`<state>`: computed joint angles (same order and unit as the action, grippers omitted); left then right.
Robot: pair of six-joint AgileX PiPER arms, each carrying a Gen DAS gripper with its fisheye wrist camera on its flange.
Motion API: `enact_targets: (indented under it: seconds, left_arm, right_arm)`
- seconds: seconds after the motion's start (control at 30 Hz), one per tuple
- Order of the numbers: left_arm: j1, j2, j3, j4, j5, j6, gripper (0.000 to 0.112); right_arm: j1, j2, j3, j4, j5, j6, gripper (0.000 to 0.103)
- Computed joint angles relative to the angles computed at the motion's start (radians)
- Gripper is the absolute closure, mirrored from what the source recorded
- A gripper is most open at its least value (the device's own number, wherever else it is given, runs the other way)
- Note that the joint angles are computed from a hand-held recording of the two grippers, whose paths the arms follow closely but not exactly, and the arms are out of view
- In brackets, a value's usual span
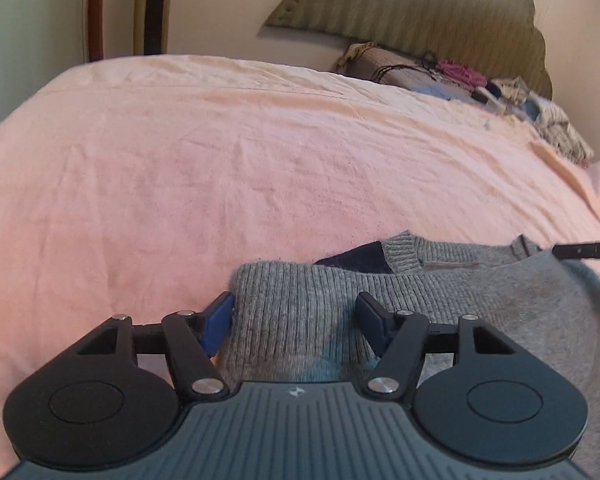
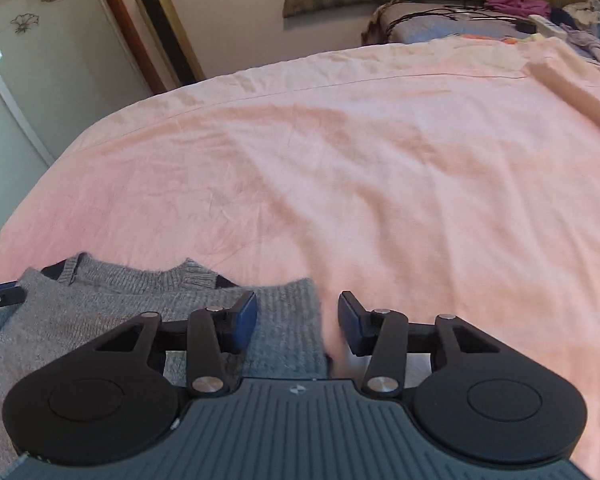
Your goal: Fold small clothes
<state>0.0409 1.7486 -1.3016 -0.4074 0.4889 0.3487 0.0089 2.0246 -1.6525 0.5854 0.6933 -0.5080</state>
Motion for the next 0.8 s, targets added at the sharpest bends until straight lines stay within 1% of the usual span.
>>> enact_targets:
  seconds: [0.03,0.07,0.1,0.13,0.17,0.2,0.3,0.37,0.5,0.57,0.73,0.8]
  left_arm:
    - [-0.011,0.0,0.001,0.023,-0.012,-0.01,0.068]
    - [-0.023,-0.003,0.004,0.065,-0.027,-0.041,0.088]
    - [-0.034,-0.008,0.011,0.117,-0.045,-0.083,0.092]
    - [-0.038,-0.011,0.013,0.13,-0.051,-0.087,0.097]
    - [-0.039,-0.016,0.018,0.128,-0.06,-0.071,0.098]
    - [-0.05,-0.024,0.031,0.167,-0.08,-0.09,0.099]
    - [-0.068,-0.032,0.041,0.235,-0.095,-0.127,0.1]
    - [-0.066,-0.033,0.037,0.224,-0.09,-0.112,0.1]
    - [-0.061,-0.033,0.02,0.205,-0.075,-0.083,0.101]
    - [-0.062,-0.037,0.018,0.207,-0.074,-0.084,0.101]
    - [-0.048,-0.057,0.01,0.142,-0.066,-0.023,0.101]
    - [-0.043,-0.054,-0.006,0.143,-0.064,-0.032,0.102]
  right_arm:
    - [0.001,0.009,-0.008,0.016,0.006,-0.01,0.079]
    - [0.001,0.013,-0.011,0.032,0.011,-0.024,0.091]
    - [0.003,0.01,-0.011,0.043,0.007,-0.041,0.091]
    - [0.004,0.004,0.0,0.059,-0.002,-0.069,0.092]
    - [0.006,-0.004,0.014,0.074,-0.014,-0.092,0.092]
    - [0.003,-0.014,0.019,0.077,-0.028,-0.1,0.092]
    - [-0.024,-0.032,0.033,0.152,-0.037,-0.144,0.093]
    - [-0.042,-0.036,0.03,0.191,-0.026,-0.156,0.093]
    - [-0.047,-0.037,0.035,0.195,-0.02,-0.164,0.093]
    - [-0.043,-0.042,0.051,0.197,-0.041,-0.167,0.093]
    - [-0.065,-0.053,0.067,0.28,-0.044,-0.213,0.093]
    - [-0.076,-0.059,0.066,0.3,-0.048,-0.222,0.093]
